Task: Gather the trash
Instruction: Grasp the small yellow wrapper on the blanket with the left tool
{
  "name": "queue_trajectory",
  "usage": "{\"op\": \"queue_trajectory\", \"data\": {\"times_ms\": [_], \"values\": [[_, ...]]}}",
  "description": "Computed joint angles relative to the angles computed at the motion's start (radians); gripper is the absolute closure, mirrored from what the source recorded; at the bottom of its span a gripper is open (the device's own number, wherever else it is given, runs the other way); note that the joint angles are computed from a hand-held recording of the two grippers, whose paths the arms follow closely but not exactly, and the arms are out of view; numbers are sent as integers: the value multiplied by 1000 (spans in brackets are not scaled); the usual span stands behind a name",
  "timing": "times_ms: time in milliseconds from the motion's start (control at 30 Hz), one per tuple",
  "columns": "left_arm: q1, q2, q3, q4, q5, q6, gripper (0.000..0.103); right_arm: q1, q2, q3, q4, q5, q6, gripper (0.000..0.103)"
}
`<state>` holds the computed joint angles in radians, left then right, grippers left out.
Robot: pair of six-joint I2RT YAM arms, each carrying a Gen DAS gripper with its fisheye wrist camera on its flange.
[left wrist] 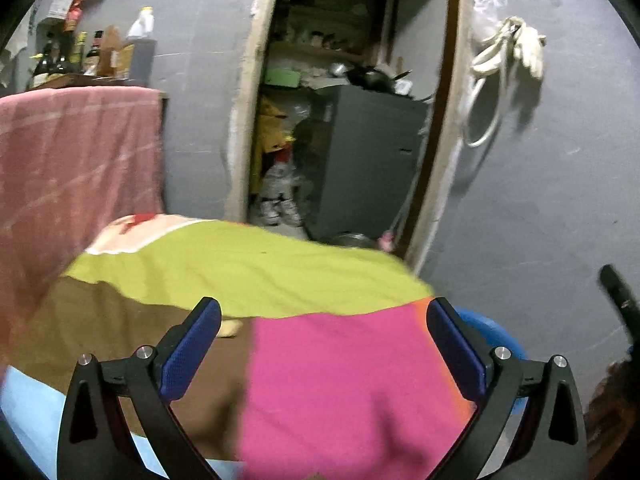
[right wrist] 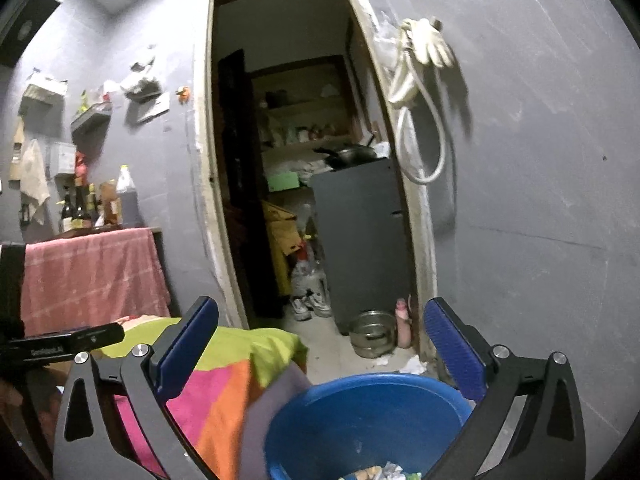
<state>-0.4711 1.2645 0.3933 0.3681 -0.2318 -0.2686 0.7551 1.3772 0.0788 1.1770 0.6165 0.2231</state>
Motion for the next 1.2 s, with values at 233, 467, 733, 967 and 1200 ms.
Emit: {"op": "queue_trajectory", "data": {"times_ms": [233,467,733,967,1200], "values": [[209,146,45,-60,129,113,4,88,101,105,-87,50,28,0],[305,373,196,-131,265,148,42,98,183,157,-125,35,24,0],[282,475,294,-203,237,224,67,61,160,132,-138,6,48,0],[257,496,304,-198,199,280,87,48,93,87,-151,5,79,0],[145,357,191,-117,195,215,88,51,-6,26,-159,40,87,0]]}}
